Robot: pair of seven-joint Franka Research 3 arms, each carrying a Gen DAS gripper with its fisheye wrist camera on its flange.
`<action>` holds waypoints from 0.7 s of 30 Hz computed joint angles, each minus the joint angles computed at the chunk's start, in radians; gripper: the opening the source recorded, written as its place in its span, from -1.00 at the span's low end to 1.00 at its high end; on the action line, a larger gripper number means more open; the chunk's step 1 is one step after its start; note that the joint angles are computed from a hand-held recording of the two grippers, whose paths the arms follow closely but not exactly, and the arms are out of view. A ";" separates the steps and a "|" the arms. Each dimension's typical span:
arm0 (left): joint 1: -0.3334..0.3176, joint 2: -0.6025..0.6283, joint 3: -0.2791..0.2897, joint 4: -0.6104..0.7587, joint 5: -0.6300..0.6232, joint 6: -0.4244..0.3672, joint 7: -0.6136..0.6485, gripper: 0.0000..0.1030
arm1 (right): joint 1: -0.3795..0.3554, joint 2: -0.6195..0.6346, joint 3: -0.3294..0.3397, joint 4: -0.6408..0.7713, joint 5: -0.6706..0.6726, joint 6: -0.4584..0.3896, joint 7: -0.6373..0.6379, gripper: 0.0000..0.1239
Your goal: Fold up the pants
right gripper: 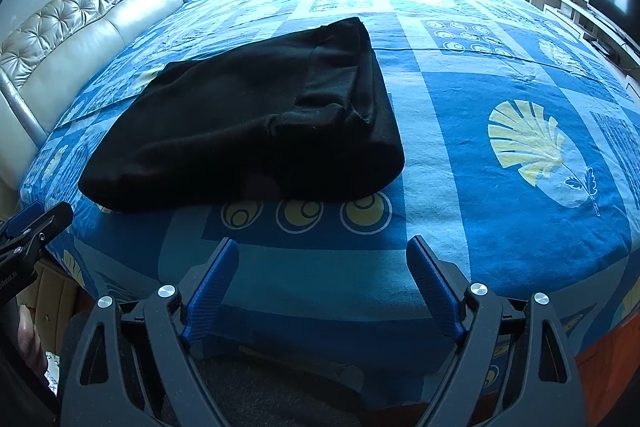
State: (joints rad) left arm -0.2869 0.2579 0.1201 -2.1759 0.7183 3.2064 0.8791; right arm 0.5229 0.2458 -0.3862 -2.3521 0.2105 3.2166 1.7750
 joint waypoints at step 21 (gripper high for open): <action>0.035 -0.002 -0.043 -0.007 -0.040 -0.011 0.044 0.89 | -0.042 0.000 0.039 0.001 0.001 -0.002 -0.012 0.37</action>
State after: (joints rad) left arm -0.2521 0.2555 0.0766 -2.1827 0.6782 3.1954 0.9233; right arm 0.4811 0.2454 -0.3471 -2.3508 0.2118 3.2142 1.7631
